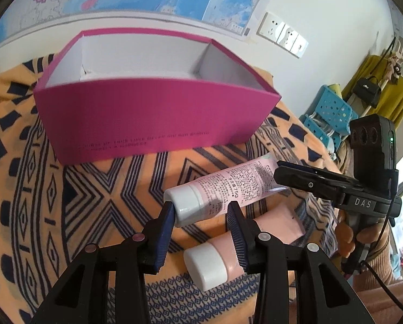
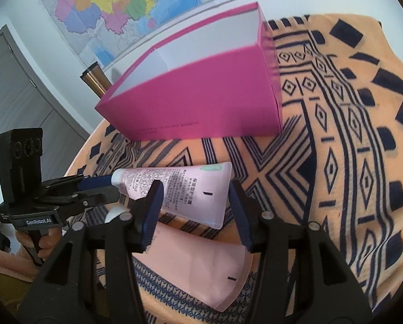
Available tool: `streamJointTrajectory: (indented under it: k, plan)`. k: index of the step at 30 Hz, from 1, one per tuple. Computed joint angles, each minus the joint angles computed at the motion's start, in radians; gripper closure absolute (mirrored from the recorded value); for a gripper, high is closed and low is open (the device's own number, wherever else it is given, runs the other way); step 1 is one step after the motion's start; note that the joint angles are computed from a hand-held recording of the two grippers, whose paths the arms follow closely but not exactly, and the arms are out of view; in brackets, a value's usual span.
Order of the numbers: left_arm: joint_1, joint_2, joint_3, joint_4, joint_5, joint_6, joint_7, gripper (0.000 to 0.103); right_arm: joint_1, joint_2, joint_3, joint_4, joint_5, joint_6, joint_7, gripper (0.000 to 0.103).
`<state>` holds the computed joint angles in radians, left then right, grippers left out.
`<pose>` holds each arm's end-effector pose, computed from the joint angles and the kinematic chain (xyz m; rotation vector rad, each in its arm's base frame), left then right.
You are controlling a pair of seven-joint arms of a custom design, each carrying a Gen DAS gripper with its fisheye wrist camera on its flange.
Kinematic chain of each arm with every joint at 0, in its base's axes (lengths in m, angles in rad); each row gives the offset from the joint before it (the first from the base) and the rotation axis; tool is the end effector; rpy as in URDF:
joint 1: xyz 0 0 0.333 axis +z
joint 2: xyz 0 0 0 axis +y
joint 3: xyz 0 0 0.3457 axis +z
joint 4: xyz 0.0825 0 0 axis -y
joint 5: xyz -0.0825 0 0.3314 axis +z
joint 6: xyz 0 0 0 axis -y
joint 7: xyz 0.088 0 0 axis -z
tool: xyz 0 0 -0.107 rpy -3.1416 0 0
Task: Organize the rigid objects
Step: 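Lift the pink-and-white tube with the right gripper over the pink box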
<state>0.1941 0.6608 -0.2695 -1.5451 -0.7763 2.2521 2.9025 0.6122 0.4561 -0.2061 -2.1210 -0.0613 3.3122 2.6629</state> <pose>0.6900 -0.0321 0.3440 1.0030 -2.6591 1.1488 0.5518 0.2601 0.3552 -1.1561 2.1038 -0.1483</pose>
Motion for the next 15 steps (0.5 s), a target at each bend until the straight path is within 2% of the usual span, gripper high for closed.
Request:
streamJointTrajectory:
  k: [15]
  plan:
    - [0.006, -0.035, -0.028, 0.033, -0.088, 0.014, 0.073, 0.063, 0.148, -0.019, -0.211, 0.037, -0.016, -0.023, -0.028, 0.05]
